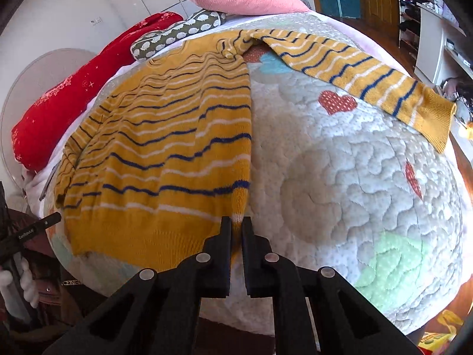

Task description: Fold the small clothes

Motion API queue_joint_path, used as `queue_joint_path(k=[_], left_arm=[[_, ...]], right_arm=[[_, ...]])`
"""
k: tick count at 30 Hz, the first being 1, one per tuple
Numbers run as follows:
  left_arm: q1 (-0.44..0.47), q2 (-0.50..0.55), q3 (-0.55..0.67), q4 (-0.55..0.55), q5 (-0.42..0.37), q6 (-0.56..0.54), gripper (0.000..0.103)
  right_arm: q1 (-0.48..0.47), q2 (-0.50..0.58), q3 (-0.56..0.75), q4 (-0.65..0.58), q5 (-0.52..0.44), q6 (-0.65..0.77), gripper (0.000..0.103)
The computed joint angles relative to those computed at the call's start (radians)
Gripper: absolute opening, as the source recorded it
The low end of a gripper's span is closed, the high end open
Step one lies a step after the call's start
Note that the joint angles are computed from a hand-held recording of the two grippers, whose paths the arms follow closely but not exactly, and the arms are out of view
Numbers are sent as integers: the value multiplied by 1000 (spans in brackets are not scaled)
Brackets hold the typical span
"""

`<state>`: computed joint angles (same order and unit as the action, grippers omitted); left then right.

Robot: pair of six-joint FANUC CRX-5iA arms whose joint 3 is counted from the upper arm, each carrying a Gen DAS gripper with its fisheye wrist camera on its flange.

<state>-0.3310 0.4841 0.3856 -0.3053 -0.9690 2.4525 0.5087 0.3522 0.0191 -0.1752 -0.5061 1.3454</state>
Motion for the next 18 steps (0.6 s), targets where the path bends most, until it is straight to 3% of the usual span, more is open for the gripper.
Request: queue_joint_path(k=[1, 4, 5, 7, 9, 10, 11, 15, 18], left_arm=[[5, -19, -31, 9, 25, 9, 7], [9, -51, -70, -8, 53, 46, 23], [9, -56, -72, -20, 55, 61, 30], [10, -67, -81, -33, 68, 82, 34], [16, -67, -82, -18, 85, 80, 36], [17, -65, -80, -9, 94, 76, 36], [17, -60, -73, -1, 101, 71, 37], [4, -38, -27, 5, 96, 47, 44], [-14, -2, 49, -21, 61, 26, 47]], right_arm=[[-17, -4, 3, -58, -1, 38, 7], [-65, -11, 23, -186, -22, 99, 8], [-63, -16, 9, -154, 2, 59, 9], [-55, -23, -29, -27, 63, -73, 12], [-76, -12, -28, 19, 96, -167, 37], [-99, -2, -17, -6, 114, -193, 59], [-123, 6, -6, -40, 131, -222, 67], [-239, 43, 64, -323, 164, -197, 66], [-282, 72, 95, -409, 200, -228, 66]])
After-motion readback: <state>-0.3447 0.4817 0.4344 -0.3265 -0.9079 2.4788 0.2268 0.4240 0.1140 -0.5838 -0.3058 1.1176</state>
